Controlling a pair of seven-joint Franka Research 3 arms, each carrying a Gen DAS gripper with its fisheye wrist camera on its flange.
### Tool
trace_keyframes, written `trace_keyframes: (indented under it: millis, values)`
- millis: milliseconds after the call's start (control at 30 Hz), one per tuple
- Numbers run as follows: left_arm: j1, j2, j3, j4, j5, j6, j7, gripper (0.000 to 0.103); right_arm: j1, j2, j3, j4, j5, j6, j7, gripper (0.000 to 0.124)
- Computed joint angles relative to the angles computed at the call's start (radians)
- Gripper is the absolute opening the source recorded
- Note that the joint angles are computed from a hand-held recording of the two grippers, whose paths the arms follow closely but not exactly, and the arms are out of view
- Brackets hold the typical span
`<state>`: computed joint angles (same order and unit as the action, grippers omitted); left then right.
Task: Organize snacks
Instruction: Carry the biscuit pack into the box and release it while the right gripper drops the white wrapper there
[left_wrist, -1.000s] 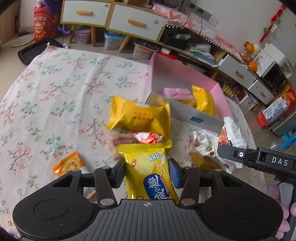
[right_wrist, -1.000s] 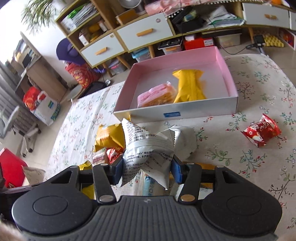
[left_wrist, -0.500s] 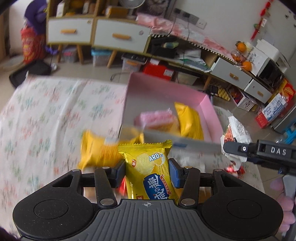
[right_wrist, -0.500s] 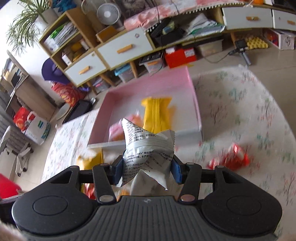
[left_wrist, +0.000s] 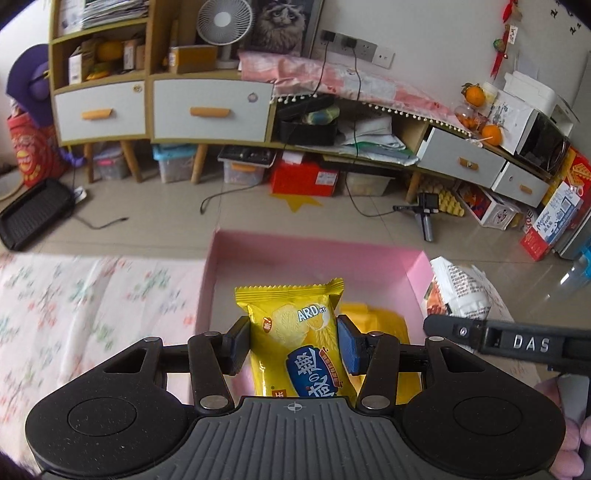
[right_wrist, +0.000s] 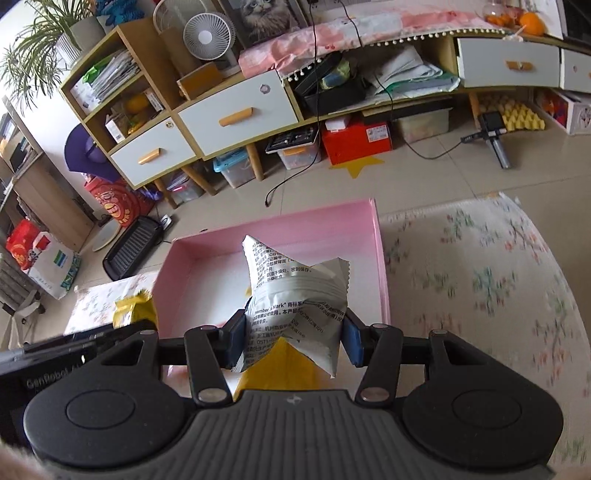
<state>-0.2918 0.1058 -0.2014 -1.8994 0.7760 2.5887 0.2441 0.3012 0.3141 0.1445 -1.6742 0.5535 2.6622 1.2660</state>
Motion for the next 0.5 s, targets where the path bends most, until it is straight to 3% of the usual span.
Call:
trace_keyframes:
  millis: [367,500]
  values:
    - [-0.017,0.174,0.058,0.153,0.016,0.028,0.042,0.047,0.022,0.119,-0.007,0.140,-0.091,0.010,0.006,0.050]
    - [-0.022,0.190,0.072,0.157,0.015,0.051,0.055,0.049,0.032,0.130,-0.011,0.147,-0.123,0.031,0.010,0.058]
